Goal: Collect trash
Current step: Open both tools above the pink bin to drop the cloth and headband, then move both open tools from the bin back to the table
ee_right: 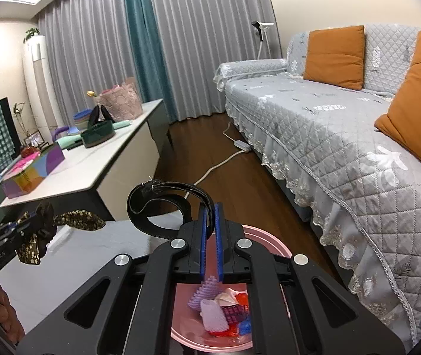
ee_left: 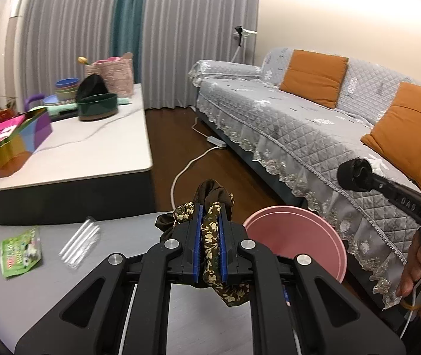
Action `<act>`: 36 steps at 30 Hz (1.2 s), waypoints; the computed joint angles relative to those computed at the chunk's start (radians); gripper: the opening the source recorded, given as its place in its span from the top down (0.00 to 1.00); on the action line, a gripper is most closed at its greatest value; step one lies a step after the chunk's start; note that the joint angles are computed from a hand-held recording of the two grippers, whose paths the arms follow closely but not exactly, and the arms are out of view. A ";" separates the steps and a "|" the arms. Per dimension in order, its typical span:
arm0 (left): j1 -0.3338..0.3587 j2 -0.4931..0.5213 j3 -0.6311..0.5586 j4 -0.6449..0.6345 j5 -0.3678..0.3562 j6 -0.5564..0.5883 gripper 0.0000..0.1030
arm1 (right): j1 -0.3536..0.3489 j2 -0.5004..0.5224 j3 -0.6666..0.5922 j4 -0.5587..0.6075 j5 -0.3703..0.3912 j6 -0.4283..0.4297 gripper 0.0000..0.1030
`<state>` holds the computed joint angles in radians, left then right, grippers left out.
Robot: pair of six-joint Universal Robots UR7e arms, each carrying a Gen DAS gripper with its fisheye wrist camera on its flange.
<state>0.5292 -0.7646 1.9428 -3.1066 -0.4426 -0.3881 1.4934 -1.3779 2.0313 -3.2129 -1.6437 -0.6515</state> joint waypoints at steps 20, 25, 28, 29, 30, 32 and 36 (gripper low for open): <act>0.067 0.162 -0.209 -0.045 -0.172 0.157 0.91 | -0.038 0.038 -0.042 0.021 -0.054 -0.006 0.95; 0.082 0.182 -0.241 -0.033 -0.200 0.163 0.90 | -0.047 0.039 -0.048 0.026 -0.056 -0.002 0.94; 0.098 0.181 -0.259 0.013 -0.249 0.149 0.84 | -0.051 0.038 -0.051 0.029 -0.058 0.001 0.90; 0.100 0.181 -0.263 0.032 -0.255 0.139 0.82 | -0.052 0.039 -0.052 0.030 -0.063 0.001 0.88; 0.100 0.182 -0.264 0.040 -0.251 0.131 0.77 | -0.052 0.040 -0.054 0.030 -0.068 0.003 0.86; 0.097 0.180 -0.257 0.040 -0.239 0.112 0.69 | -0.054 0.043 -0.057 0.030 -0.077 0.015 0.71; 0.085 0.155 -0.221 0.035 -0.220 0.082 0.69 | -0.054 0.046 -0.055 0.014 -0.088 0.033 0.60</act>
